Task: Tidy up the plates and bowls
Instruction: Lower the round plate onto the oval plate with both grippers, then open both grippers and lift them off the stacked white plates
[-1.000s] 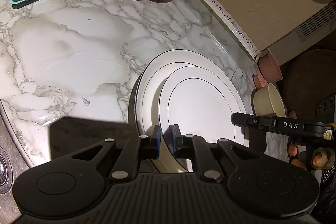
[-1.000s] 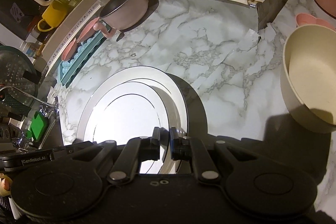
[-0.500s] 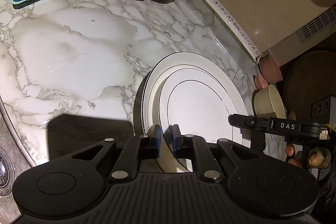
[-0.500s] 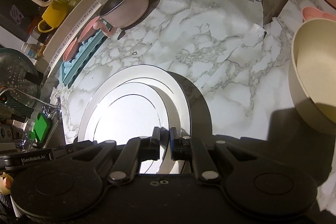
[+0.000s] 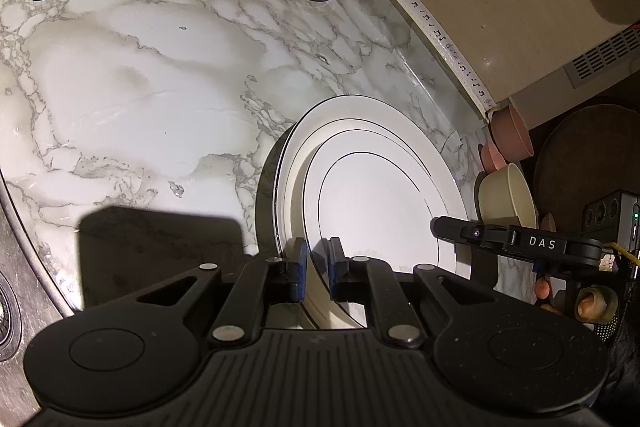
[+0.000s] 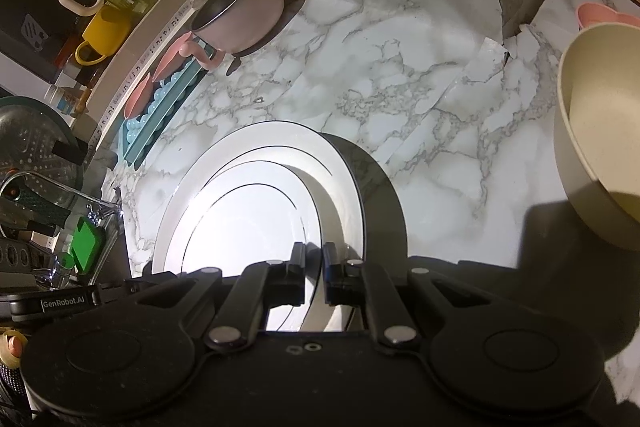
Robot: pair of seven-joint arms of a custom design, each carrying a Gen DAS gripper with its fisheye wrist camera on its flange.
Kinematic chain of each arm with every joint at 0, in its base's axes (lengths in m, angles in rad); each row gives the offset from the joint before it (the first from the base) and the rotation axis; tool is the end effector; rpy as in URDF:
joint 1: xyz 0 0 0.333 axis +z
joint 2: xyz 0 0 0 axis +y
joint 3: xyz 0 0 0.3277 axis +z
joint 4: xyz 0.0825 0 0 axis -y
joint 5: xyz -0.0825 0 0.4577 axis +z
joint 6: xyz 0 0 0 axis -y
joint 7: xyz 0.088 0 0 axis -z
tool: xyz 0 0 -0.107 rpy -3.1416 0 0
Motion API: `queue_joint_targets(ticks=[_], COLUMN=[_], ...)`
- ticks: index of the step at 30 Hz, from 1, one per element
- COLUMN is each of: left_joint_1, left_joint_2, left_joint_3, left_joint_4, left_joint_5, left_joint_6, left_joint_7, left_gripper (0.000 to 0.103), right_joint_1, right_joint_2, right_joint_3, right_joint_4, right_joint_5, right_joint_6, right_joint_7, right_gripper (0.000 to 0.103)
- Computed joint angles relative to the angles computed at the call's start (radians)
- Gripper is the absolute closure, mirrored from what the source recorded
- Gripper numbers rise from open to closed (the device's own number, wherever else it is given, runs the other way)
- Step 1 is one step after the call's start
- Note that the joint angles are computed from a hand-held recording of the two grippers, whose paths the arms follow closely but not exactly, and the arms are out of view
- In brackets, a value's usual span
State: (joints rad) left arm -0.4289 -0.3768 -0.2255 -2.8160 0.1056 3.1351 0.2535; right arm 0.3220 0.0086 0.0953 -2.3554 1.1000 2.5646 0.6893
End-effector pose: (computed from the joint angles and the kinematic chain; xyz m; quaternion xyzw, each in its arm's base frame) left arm 0.3558 -0.2768 0.3413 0.8194 -0.4623 0.3388 0.0083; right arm 0.5237 0.2172 0.2985 -0.7850 0.5186 0.0998 0.3238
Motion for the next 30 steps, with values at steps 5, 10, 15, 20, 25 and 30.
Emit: queue_joint_targets(ticks=[5,10,15,20,25,30], left_joint_1=[-0.026,-0.066,-0.097,-0.089,-0.064,0.004], left_joint_2=[0.002,0.005,-0.005,-0.013,-0.027,-0.043], left_joint_3=[0.027,0.071,0.105,0.095,0.061,-0.023], left_joint_4=[-0.001,-0.005,-0.012,-0.022,-0.019,-0.006], left_joint_5=[-0.010,-0.033,-0.058,-0.068,-0.057,-0.016], left_joint_6=[0.004,0.012,0.007,0.020,-0.004,-0.046], left_joint_7=[0.014,0.042,0.079,0.085,0.079,0.044], left_gripper=[0.093,0.093,0.093,0.093,0.093,0.093], right_joint_1=[-0.005,-0.008,-0.009,-0.010,-0.006,0.009], right_joint_2=[0.001,0.001,-0.004,-0.005,-0.009,-0.027], right_joint_3=[-0.003,-0.005,-0.005,-0.006,-0.004,0.002], right_joint_4=[0.003,0.001,-0.001,-0.001,-0.004,-0.022], right_joint_5=[0.010,0.023,0.027,0.028,0.015,-0.016], right_joint_6=[-0.015,-0.022,-0.017,-0.012,0.000,0.061], right_joint_7=[-0.003,-0.012,-0.013,-0.017,-0.009,0.012], right_gripper=[0.097,0.097,0.098,0.098,0.098,0.093])
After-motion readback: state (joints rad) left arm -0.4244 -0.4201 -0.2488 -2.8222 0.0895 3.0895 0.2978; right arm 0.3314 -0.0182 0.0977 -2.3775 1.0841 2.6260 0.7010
